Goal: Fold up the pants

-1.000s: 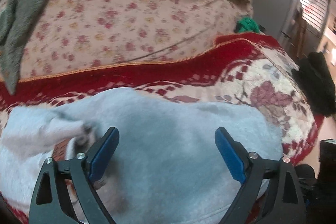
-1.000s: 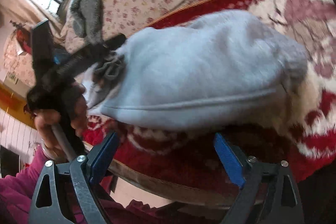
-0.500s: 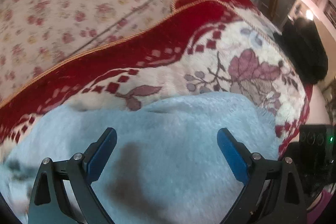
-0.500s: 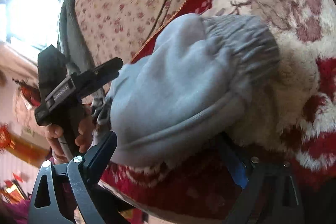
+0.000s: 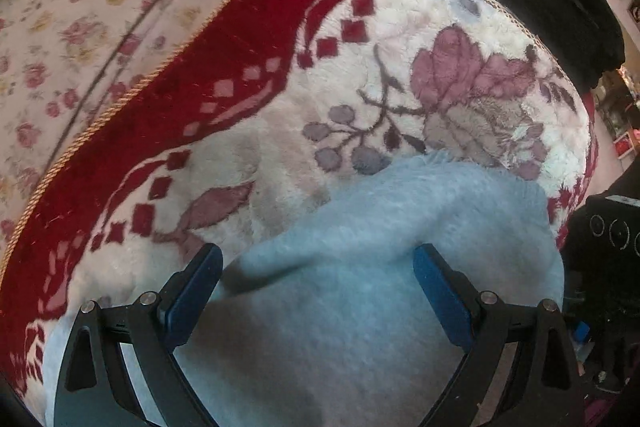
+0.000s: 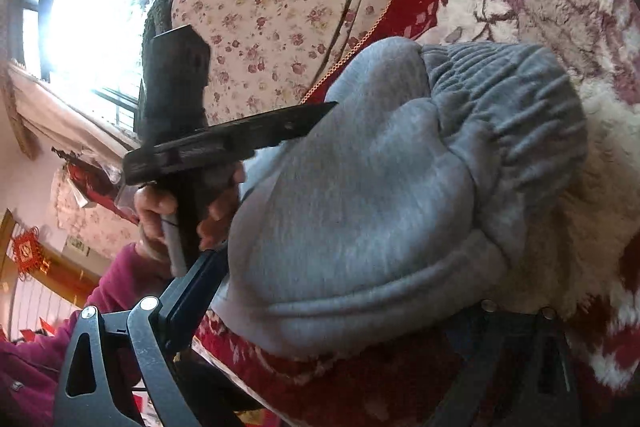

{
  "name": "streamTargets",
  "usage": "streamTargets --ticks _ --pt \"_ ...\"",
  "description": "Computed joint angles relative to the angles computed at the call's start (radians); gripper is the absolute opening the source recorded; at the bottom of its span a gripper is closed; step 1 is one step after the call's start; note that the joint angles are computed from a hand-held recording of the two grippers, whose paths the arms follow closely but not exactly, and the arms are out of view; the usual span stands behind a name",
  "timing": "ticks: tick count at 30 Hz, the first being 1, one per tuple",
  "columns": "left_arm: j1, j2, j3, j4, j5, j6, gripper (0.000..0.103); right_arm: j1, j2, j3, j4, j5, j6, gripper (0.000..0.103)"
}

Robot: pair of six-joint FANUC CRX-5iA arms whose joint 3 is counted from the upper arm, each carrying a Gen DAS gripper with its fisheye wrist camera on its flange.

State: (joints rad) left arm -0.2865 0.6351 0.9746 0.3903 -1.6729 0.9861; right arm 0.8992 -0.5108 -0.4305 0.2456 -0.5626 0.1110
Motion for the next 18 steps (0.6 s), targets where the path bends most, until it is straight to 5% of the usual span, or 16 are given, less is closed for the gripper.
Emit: streamTargets --ticks 4,6,8,11,14,18 --pt "-0.012 0.131 0.204 0.015 -0.147 0.033 0.096 0.002 0.016 0.013 0.000 -0.015 0.023 0.098" --pt "-0.016 0.155 0.240 0.014 -0.171 0.029 0.096 -0.006 0.033 0.041 -0.044 -0.029 0.105 0.082" --pt "-0.014 0.168 0.246 0.026 -0.181 0.043 0.083 -0.029 0.036 0.040 -0.097 0.016 0.140 0.071" --pt "-0.007 0.121 0.152 0.040 -0.124 0.039 0.065 -0.063 0.050 0.051 -0.150 0.043 0.165 0.052" --pt "0.010 0.076 0.079 0.056 -0.070 0.030 0.042 -0.058 0.056 0.068 -0.133 0.035 0.194 0.044" --pt "0.031 0.044 0.028 0.089 -0.034 0.050 0.032 -0.053 0.070 0.091 -0.092 0.038 0.203 0.037"
